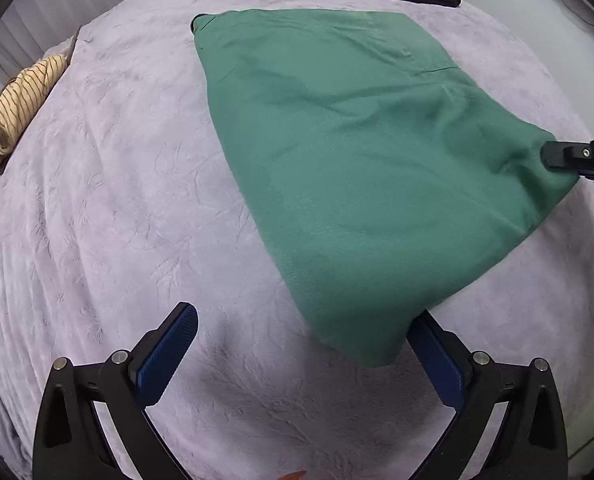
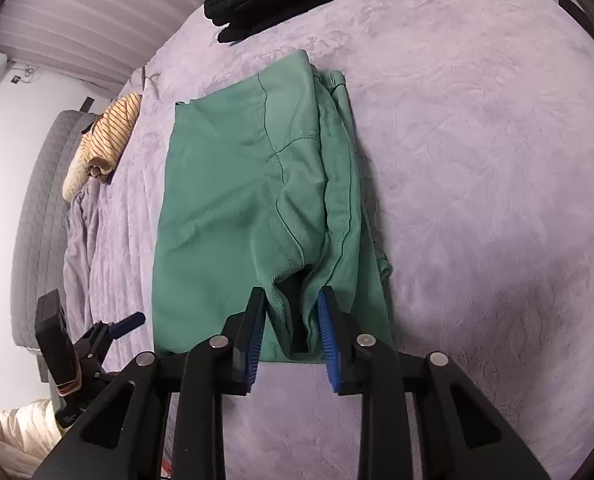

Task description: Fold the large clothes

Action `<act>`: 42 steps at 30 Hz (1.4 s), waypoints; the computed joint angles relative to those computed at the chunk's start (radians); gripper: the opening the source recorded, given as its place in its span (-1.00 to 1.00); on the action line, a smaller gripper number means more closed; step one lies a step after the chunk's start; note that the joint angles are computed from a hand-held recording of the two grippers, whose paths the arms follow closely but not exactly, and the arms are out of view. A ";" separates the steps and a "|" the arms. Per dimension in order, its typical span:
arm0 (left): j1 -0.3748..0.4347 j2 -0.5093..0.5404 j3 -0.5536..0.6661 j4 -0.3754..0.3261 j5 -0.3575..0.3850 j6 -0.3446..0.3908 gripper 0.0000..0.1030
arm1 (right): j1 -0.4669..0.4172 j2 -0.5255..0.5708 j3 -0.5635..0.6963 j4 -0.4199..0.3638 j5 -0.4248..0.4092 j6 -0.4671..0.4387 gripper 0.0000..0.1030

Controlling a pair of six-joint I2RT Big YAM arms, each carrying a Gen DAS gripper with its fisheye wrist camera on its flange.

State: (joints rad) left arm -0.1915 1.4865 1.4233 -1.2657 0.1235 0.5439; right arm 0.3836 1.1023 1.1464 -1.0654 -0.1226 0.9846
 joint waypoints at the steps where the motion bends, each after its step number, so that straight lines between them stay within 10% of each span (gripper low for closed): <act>1: 0.011 0.015 0.006 -0.013 0.003 -0.017 1.00 | 0.002 0.011 0.010 -0.032 0.010 -0.002 -0.85; 10: 0.077 0.015 0.015 -0.102 -0.012 -0.055 1.00 | -0.041 -0.099 -0.210 0.035 -0.070 0.213 -0.85; 20: 0.114 0.047 0.114 -0.219 0.023 -0.103 1.00 | -0.012 -0.133 -0.112 -0.074 0.016 0.213 -0.81; 25: 0.114 0.075 0.157 -0.251 0.044 -0.127 1.00 | -0.024 -0.090 -0.052 -0.067 0.036 0.154 0.33; 42: 0.122 0.150 0.265 -0.293 0.125 -0.165 1.00 | -0.128 -0.010 -0.030 0.014 -0.094 0.043 0.54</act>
